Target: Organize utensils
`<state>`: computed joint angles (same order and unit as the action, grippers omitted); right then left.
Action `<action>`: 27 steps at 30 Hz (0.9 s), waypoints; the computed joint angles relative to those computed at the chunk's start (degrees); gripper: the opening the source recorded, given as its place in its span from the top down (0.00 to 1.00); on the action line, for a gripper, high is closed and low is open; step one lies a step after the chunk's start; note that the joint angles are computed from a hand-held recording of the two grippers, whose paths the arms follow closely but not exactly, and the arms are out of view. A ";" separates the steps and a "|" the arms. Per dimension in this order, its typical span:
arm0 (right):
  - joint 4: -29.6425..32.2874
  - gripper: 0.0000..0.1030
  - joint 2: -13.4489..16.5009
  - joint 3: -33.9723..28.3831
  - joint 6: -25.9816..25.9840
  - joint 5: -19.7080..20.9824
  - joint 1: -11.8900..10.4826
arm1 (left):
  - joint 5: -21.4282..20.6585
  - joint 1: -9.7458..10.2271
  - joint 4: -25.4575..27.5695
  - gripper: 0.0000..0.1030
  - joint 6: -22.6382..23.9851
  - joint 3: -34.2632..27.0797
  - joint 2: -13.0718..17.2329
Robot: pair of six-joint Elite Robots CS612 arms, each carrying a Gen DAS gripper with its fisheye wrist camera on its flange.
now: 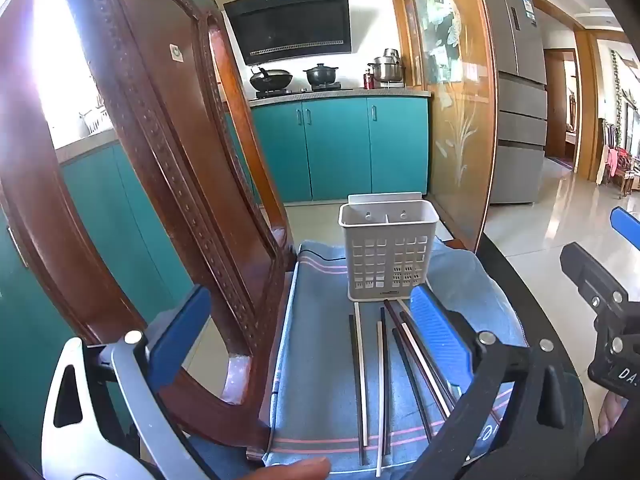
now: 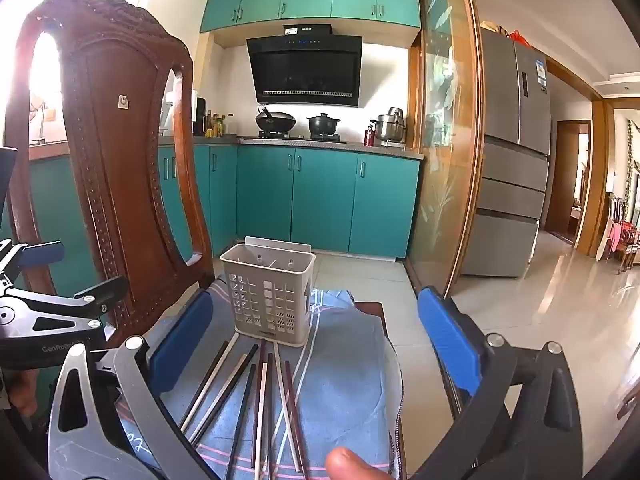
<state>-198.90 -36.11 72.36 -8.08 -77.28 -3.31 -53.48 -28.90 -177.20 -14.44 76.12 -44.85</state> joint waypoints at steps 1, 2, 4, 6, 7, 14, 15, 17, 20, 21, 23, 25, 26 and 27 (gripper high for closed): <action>0.06 0.03 0.03 -0.01 -0.12 -0.02 0.01 | -0.06 0.01 -0.03 0.04 0.05 0.00 0.00; 0.10 0.03 0.05 -0.02 -0.24 -0.01 0.01 | -0.06 0.01 -0.03 0.04 0.05 0.00 0.00; -0.13 0.03 0.12 0.00 -0.03 0.25 -0.03 | -0.06 0.01 -0.03 0.04 0.05 0.00 0.00; -0.57 0.03 0.12 0.19 -0.43 0.53 -0.11 | -0.13 0.00 -0.19 0.04 0.12 -0.02 0.04; -1.06 0.03 0.12 0.39 -0.81 0.58 -0.13 | -0.21 0.01 -0.21 0.04 0.04 -0.04 0.07; -1.50 0.03 0.30 0.15 -2.01 1.67 0.08 | -0.48 0.09 -0.52 0.04 0.17 -0.10 0.27; -1.58 0.03 0.33 0.13 -2.11 1.75 0.10 | -0.43 0.01 -0.73 0.04 0.22 0.39 -0.12; -1.78 0.03 0.39 0.12 -2.34 1.94 0.09 | -0.27 -0.04 -1.15 0.04 0.06 0.69 -0.27; -1.76 0.03 0.49 0.01 -2.49 2.02 0.16 | -0.33 -0.01 -1.72 0.04 -0.25 1.05 -0.44; -1.74 0.03 0.57 -0.06 -2.42 2.11 0.10 | -0.34 -0.03 -1.87 0.04 -0.29 1.17 -0.50; -1.76 0.03 0.49 0.04 -2.37 2.03 0.11 | -0.53 -0.03 -2.02 0.04 -0.40 1.31 -0.58; -1.57 0.03 0.49 0.01 -2.35 2.18 0.09 | -0.58 0.01 -2.05 0.04 -0.40 1.27 -0.59; -1.50 0.03 0.43 0.04 -2.42 2.34 0.04 | -0.59 0.01 -2.11 0.04 -0.33 1.28 -0.62; -1.48 0.03 0.42 0.05 -2.48 2.43 0.03 | -0.63 0.05 -2.06 0.04 -0.34 1.20 -0.56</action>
